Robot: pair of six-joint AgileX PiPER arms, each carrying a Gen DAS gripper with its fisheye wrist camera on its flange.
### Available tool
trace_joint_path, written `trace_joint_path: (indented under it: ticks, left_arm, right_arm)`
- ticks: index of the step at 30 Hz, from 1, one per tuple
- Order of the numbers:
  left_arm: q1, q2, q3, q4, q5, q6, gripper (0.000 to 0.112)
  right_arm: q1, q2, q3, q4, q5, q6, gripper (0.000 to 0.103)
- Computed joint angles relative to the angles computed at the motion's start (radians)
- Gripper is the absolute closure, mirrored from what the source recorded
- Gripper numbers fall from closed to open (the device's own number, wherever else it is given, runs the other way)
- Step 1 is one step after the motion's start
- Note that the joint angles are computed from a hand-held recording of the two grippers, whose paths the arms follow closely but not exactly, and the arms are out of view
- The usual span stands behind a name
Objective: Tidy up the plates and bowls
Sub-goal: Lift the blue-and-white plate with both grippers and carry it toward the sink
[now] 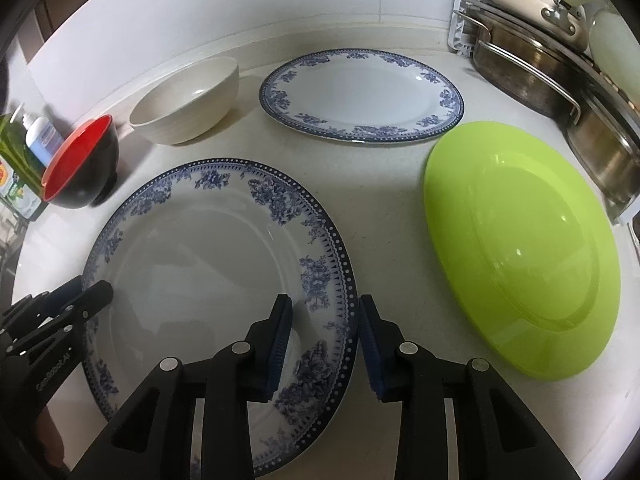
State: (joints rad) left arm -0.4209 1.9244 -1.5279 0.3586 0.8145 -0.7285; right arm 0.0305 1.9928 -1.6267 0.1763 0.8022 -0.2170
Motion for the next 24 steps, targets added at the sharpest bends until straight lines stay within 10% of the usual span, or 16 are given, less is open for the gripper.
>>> trace_joint_path:
  ticks: [24]
  left_arm:
    - [0.084, -0.414, 0.408, 0.133, -0.005, -0.175, 0.078]
  right_arm:
    - [0.194, -0.174, 0.116, -0.012, -0.004, 0.049, 0.068]
